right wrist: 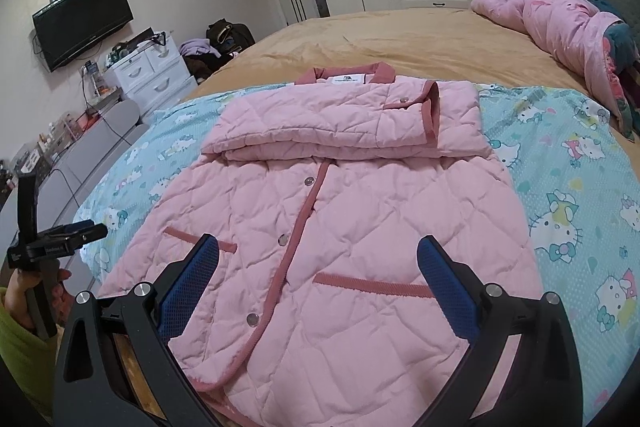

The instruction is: Fold large clothes

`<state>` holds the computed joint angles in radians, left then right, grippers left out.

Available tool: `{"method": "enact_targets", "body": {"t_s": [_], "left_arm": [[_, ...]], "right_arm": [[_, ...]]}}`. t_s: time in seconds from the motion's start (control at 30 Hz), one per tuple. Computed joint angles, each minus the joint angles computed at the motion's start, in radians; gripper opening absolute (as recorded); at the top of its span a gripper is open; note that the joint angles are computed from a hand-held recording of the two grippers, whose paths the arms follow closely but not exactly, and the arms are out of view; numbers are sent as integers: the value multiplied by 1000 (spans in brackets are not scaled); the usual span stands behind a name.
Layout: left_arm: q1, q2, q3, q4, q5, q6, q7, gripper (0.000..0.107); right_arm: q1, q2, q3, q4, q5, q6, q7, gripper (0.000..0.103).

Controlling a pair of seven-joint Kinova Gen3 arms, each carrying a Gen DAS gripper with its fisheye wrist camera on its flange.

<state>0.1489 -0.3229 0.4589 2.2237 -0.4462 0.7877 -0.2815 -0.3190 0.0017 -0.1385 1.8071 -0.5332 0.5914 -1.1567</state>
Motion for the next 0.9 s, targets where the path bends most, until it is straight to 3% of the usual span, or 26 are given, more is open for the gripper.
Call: {"method": "enact_targets", "body": {"t_s": [0.17, 0.37, 0.53, 0.77, 0.9], "left_arm": [[8, -12, 19, 32, 18, 2, 18, 94], [18, -50, 2, 89, 77, -64, 5, 94], [1, -71, 35, 117, 112, -84, -11, 94], [-8, -99, 2, 199, 212, -201, -69, 94], [-36, -88, 24, 219, 249, -233, -92, 94]], "right_arm": [[1, -3, 1, 7, 12, 6, 1, 99], [6, -7, 7, 26, 22, 9, -1, 99], [13, -11, 14, 39, 9, 10, 23, 99], [25, -18, 25, 61, -19, 14, 69, 99], [34, -24, 33, 73, -17, 13, 74, 99]]}}
